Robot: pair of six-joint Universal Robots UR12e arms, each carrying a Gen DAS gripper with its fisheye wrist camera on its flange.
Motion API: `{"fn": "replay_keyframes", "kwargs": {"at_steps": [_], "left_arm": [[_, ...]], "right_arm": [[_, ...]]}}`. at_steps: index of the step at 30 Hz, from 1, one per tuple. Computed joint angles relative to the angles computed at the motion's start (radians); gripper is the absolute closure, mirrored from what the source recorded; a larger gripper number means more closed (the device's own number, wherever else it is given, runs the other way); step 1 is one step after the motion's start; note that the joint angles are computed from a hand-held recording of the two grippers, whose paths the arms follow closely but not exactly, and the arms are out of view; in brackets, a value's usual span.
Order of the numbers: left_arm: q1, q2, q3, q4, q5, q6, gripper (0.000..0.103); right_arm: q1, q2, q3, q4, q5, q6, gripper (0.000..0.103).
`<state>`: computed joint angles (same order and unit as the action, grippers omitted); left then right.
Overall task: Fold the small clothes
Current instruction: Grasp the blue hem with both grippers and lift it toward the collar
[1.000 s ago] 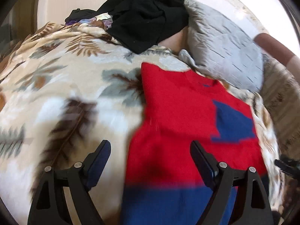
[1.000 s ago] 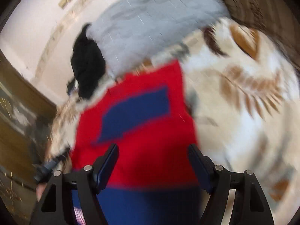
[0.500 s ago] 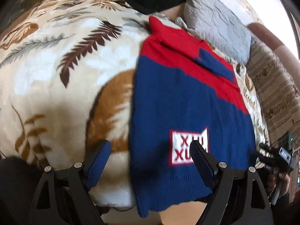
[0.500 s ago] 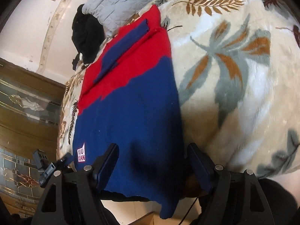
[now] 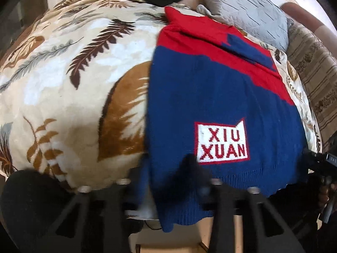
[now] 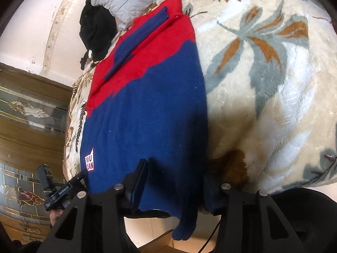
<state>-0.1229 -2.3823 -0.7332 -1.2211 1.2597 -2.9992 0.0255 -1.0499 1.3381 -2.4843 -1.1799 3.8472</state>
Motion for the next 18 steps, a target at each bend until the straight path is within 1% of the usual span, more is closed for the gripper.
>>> {"fn": "replay_keyframes", "kwargs": {"at_steps": [1, 2, 3, 5, 7, 8, 9, 11, 12, 13, 15, 16, 17, 18], "left_arm": [[0.006, -0.002, 0.004, -0.013, -0.032, -0.003, 0.094], [0.01, -0.003, 0.009, -0.024, -0.052, -0.007, 0.094], [0.012, 0.001, 0.002, -0.018, -0.062, -0.009, 0.095], [0.016, 0.019, -0.027, 0.013, -0.087, -0.019, 0.095], [0.025, 0.034, -0.052, 0.052, -0.127, -0.025, 0.095], [0.028, 0.04, -0.063, 0.07, -0.143, -0.025, 0.094], [0.027, 0.037, -0.061, 0.067, -0.133, -0.023, 0.092], [0.018, 0.013, -0.02, -0.014, -0.078, -0.004, 0.084], [0.018, 0.009, -0.015, -0.032, -0.078, -0.007, 0.077], [0.018, 0.011, -0.023, -0.02, -0.091, -0.009, 0.07], [0.02, 0.015, -0.03, -0.02, -0.119, 0.015, 0.057], [0.016, 0.015, -0.029, -0.02, -0.107, 0.028, 0.059], [0.012, 0.016, -0.029, -0.017, -0.09, 0.036, 0.069], [0.009, 0.013, -0.023, -0.017, -0.068, 0.046, 0.094]], "right_arm": [[0.003, 0.001, -0.009, 0.022, -0.012, -0.018, 0.06], [0.007, 0.002, -0.021, 0.053, -0.026, -0.035, 0.072], [0.005, -0.001, -0.02, 0.057, -0.023, -0.033, 0.092], [0.002, -0.009, -0.008, 0.032, -0.017, -0.021, 0.092], [-0.001, -0.017, 0.009, -0.022, -0.007, 0.004, 0.091], [-0.002, -0.019, 0.013, -0.031, -0.011, 0.012, 0.088], [0.0, -0.015, 0.006, -0.002, -0.021, 0.006, 0.086], [0.001, -0.005, -0.005, 0.032, -0.006, -0.005, 0.085], [0.005, 0.001, -0.012, 0.05, -0.007, -0.009, 0.078], [0.007, 0.004, -0.013, 0.042, 0.0, -0.01, 0.07], [0.009, 0.007, -0.016, 0.031, 0.0, -0.002, 0.064], [0.008, 0.009, -0.018, 0.031, 0.004, 0.005, 0.064], [0.006, 0.011, -0.02, 0.036, 0.012, 0.005, 0.067], [0.007, 0.01, -0.031, 0.071, -0.003, -0.018, 0.09]]}}
